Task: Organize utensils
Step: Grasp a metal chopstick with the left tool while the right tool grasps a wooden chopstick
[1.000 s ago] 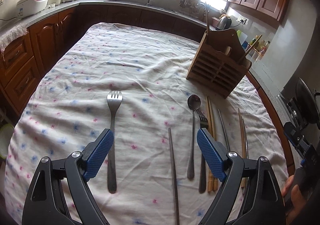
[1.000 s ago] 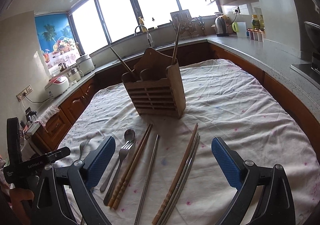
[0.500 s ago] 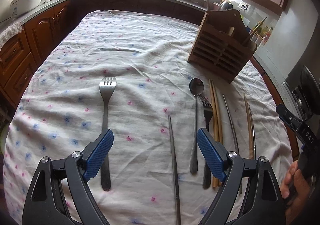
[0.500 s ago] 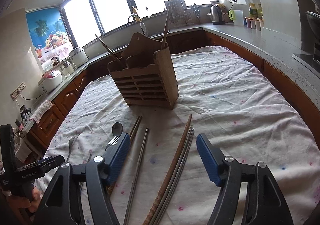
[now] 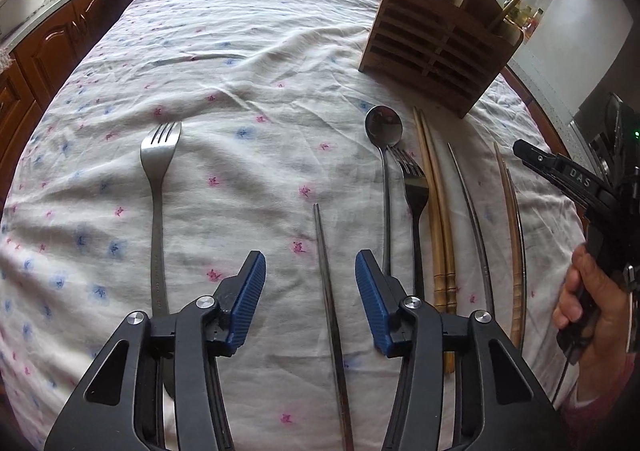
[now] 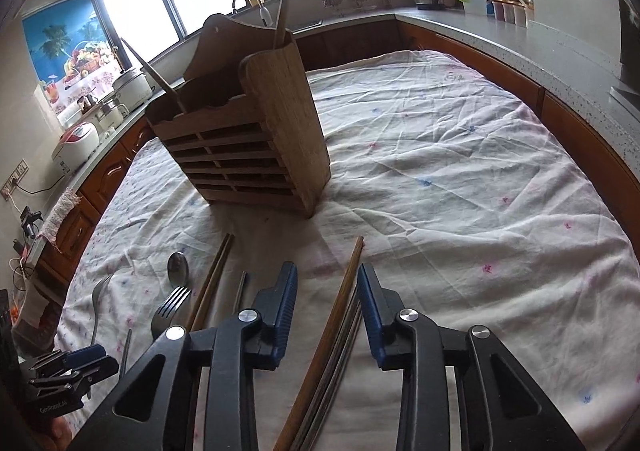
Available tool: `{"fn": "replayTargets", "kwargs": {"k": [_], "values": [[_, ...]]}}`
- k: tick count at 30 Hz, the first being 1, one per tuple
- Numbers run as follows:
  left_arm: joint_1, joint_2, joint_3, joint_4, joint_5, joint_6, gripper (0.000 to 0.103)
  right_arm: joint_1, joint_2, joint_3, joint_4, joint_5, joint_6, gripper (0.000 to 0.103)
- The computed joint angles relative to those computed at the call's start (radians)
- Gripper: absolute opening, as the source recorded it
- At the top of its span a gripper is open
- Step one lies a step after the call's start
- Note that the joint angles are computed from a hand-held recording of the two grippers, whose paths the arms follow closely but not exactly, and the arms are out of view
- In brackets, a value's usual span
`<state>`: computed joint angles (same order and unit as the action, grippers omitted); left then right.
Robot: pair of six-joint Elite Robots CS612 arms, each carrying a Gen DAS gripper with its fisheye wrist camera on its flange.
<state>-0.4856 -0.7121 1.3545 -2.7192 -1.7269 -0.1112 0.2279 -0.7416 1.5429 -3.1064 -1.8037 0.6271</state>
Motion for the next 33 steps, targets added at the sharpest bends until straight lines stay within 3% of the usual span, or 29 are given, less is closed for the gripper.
{"fn": "replayTargets", "kwargs": {"k": [5,11,18,23,29,33], "values": [[0.001,0.008,-0.013,0.016,0.000,0.008,0.045,-0.016,0.027,-0.054,0.092,0.016,-0.017,0.025],[-0.009,0.010,-0.013,0.006,0.031,0.041,0.043,-0.014,0.047,-0.094,0.165,0.012,-0.051,0.008],[-0.014,0.012,-0.013,0.001,0.059,0.087,0.035,0.001,0.057,-0.109,0.143,0.089,-0.087,0.008],[-0.025,0.009,-0.004,-0.012,0.098,0.112,0.034,0.012,0.050,-0.093,0.137,0.091,-0.095,0.009],[-0.025,0.012,-0.006,-0.022,0.093,0.109,0.009,0.019,0.050,-0.092,0.136,0.070,-0.096,0.009],[-0.019,0.013,-0.005,-0.033,0.068,0.095,0.006,0.022,0.053,-0.101,0.144,0.053,-0.101,0.008]]}}
